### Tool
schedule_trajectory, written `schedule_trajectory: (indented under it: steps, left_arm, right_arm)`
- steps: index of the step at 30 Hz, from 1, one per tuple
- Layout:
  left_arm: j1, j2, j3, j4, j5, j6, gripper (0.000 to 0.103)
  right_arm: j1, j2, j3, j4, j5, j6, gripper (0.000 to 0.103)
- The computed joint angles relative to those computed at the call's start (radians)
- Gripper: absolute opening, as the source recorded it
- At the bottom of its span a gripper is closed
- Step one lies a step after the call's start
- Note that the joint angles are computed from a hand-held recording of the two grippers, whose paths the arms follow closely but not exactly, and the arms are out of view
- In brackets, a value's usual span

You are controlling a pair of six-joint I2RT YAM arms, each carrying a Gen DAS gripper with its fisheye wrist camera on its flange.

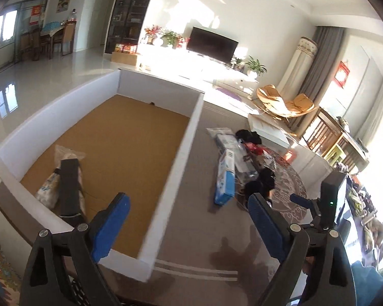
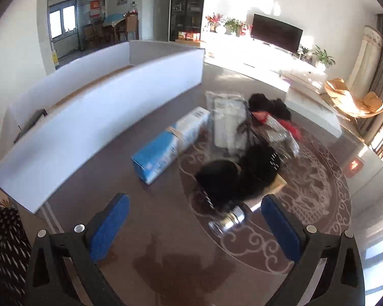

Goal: Organize objects
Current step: 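Withdraw both open tools from the bin back over the table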

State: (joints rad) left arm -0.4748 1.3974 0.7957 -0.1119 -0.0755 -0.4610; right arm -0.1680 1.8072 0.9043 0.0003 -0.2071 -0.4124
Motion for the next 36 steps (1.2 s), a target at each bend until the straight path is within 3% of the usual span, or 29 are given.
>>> schedule_trajectory:
  steps: [5, 9, 12, 18, 23, 26, 29, 36]
  left_arm:
    - [-0.214, 0.278, 0.144, 0.007, -0.045, -0.027, 0.095]
    - [-0.263, 0.491, 0.265, 0.005, -0.041, -0.083, 0.095]
    - [-0.254, 0.575, 0.316, 0.014, -0.021, -0.092, 0.095]
    - [-0.280, 0.634, 0.344, 0.023, -0.135, -0.052, 0.095]
    - [-0.272, 0.620, 0.311, 0.040, -0.125, -0.071, 0.095]
    - [-0.291, 0.634, 0.333, 0.000, -0.173, -0.064, 0.095]
    - [-0.318, 0.678, 0.396, -0.088, -0.232, -0.052, 0.103]
    - [-0.317, 0.680, 0.396, -0.081, -0.230, -0.049, 0.103]
  right_arm:
    - [-0.279, 0.072, -0.020, 0.016, -0.026, -0.109, 0.103]
    - [-0.383, 0.131, 0.006, 0.039, -0.030, -0.137, 0.103]
    - [-0.423, 0.147, 0.020, 0.032, -0.091, -0.128, 0.103]
    - [-0.395, 0.167, 0.072, -0.023, -0.090, -0.058, 0.103]
    - [-0.384, 0.174, 0.078, -0.016, -0.078, -0.041, 0.103]
    - [-0.384, 0.175, 0.079, -0.017, -0.079, -0.042, 0.103]
    - [-0.385, 0.173, 0.077, -0.017, -0.079, -0.042, 0.103]
    - [-0.385, 0.173, 0.078, -0.018, -0.079, -0.043, 0.103]
